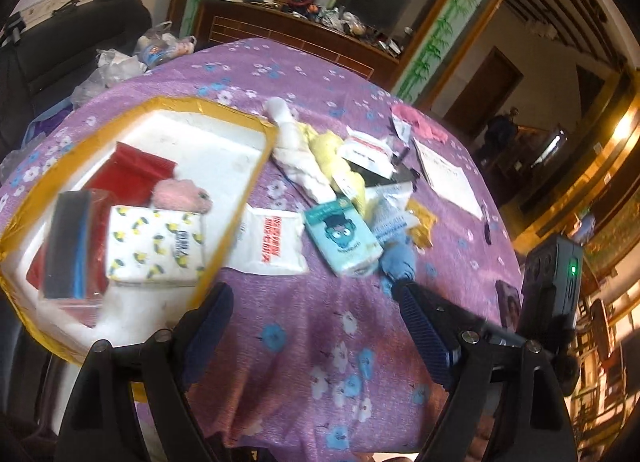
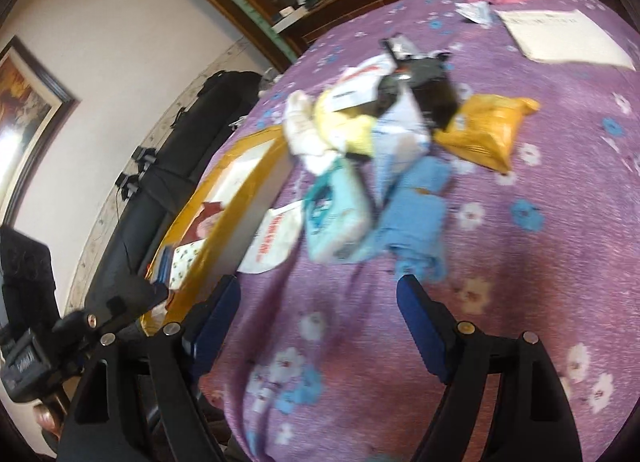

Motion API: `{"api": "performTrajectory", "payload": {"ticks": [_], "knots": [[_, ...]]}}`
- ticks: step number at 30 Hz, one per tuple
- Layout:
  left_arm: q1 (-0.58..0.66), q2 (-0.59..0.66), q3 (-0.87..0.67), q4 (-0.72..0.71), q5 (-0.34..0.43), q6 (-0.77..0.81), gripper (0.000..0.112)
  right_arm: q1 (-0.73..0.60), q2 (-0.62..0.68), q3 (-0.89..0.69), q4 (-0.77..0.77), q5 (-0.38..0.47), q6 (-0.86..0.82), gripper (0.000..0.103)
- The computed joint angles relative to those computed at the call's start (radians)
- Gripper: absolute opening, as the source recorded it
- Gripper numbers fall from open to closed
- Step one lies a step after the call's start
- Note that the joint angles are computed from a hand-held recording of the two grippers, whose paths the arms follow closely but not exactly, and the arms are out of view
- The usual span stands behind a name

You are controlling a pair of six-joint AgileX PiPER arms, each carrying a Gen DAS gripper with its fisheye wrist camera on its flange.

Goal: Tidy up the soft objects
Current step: 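Grasp the teal wipe pack with the left tool while the right grasps the blue cloth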

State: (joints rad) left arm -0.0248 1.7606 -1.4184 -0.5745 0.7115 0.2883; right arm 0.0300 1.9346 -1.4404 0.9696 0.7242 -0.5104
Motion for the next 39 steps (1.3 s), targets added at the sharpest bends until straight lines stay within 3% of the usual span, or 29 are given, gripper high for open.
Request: {"api": "performTrajectory", "payload": {"ticks": [11, 15, 19, 23, 25, 27, 34, 39], "knots": [[-0.008, 0.032, -0.015, 0.000, 0.028, -0.007, 0.088, -0.059, 0.036, -0.024, 0.041, 0.023, 0.039, 0.077], [-0.004, 0.046, -0.021, -0.012, 0.039, 0.002, 0.088, -0.041, 0.103, -0.141, -0.093, 0.031, 0.184, 0.061], [-0.004, 0.053, -0.026, -0.008, 0.046, 0.001, 0.088, -0.032, 0.185, -0.272, -0.201, 0.065, 0.331, 0.051], [0.000, 0.057, -0.028, -0.011, 0.049, 0.004, 0.088, -0.013, 0.209, -0.319, -0.282, 0.046, 0.394, 0.041], [0.000, 0.066, -0.038, -0.008, 0.055, -0.005, 0.088, 0.004, 0.200, -0.313, -0.353, 0.028, 0.438, 0.031], [0.000, 0.078, -0.052, -0.009, 0.068, -0.009, 0.088, -0.002, 0.186, -0.289, -0.327, 0.032, 0.419, 0.024], [-0.036, 0.142, -0.142, 0.033, 0.095, -0.047, 0.091, -0.020, 0.087, -0.117, -0.267, -0.050, 0.315, 0.022], [-0.054, 0.227, -0.274, 0.024, 0.167, -0.073, 0.091, -0.031, 0.059, -0.055, -0.174, -0.069, 0.217, 0.022]]}}
